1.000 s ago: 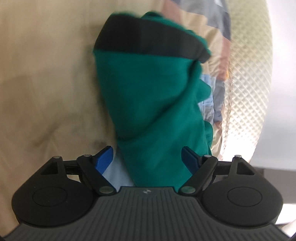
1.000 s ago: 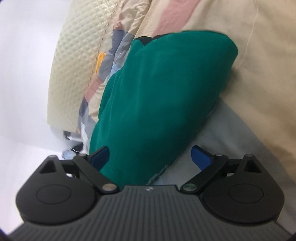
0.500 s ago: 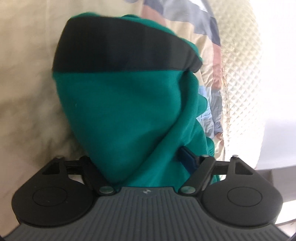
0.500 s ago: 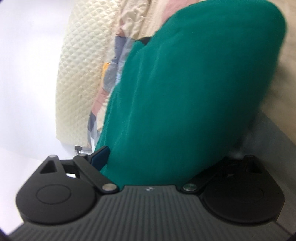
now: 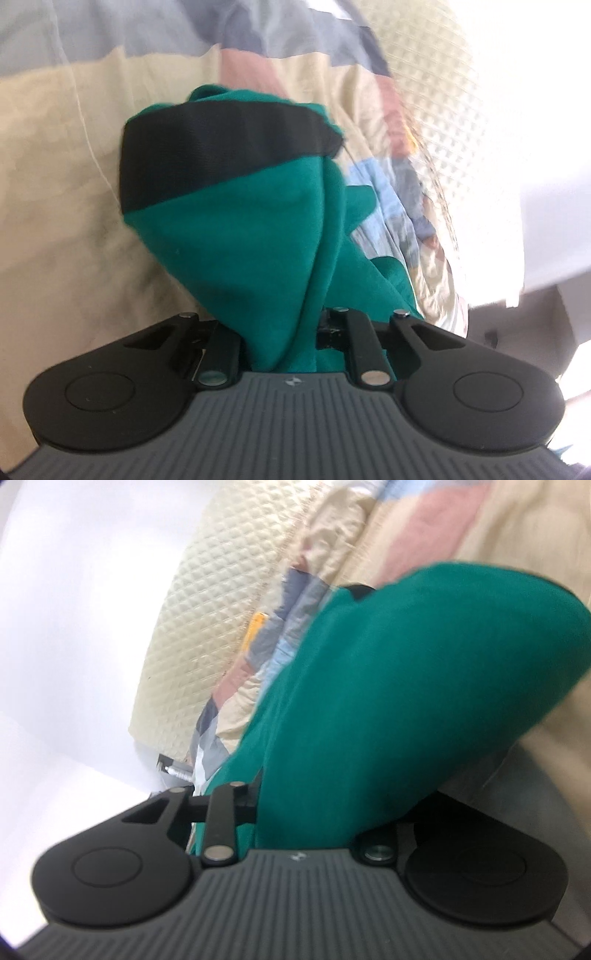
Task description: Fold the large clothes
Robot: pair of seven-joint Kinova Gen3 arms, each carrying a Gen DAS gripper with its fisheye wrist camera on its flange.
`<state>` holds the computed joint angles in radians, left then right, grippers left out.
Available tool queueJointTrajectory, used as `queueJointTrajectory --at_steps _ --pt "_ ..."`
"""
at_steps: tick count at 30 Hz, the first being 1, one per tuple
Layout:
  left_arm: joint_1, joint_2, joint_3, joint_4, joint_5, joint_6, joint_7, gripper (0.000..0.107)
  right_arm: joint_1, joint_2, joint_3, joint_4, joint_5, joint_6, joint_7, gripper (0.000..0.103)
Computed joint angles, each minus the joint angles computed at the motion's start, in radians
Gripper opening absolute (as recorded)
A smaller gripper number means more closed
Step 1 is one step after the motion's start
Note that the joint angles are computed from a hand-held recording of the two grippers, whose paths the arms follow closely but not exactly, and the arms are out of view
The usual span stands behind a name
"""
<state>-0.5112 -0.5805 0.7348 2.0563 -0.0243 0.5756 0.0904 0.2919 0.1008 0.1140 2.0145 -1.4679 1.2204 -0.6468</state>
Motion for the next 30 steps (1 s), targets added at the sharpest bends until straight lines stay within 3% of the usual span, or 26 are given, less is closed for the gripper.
queueJointTrajectory --at_steps 4,12,16,17,20,22,30 --pt "0.089 -0.033 -0.045 -0.054 -0.010 0.105 -0.055 0.017 0.045 -0.049 0.040 0.001 0.044 0.070 -0.024 0.038" --pt "0.187 -0.150 -0.051 -0.127 0.077 0.255 -0.089 0.018 0.169 -0.110 0.155 -0.001 0.125 0.276 -0.092 0.039" --pt "0.194 -0.185 -0.057 -0.139 0.131 0.285 -0.105 0.020 0.186 -0.131 0.172 0.006 0.142 0.290 -0.119 0.042" --pt "0.193 -0.181 -0.064 -0.139 0.142 0.286 -0.112 0.023 0.187 -0.130 0.173 0.004 0.153 0.292 -0.126 0.046" --pt "0.207 -0.173 -0.097 -0.098 0.180 0.227 -0.125 0.049 0.174 -0.097 0.158 -0.007 0.149 0.305 -0.149 0.074" --pt "0.231 -0.159 -0.125 -0.064 0.203 0.178 -0.132 0.062 0.162 -0.087 0.139 -0.012 0.144 0.282 -0.169 0.075" --pt "0.220 -0.200 -0.131 -0.043 0.180 0.082 -0.165 0.067 0.182 -0.063 0.133 -0.001 0.046 0.335 -0.151 0.075"
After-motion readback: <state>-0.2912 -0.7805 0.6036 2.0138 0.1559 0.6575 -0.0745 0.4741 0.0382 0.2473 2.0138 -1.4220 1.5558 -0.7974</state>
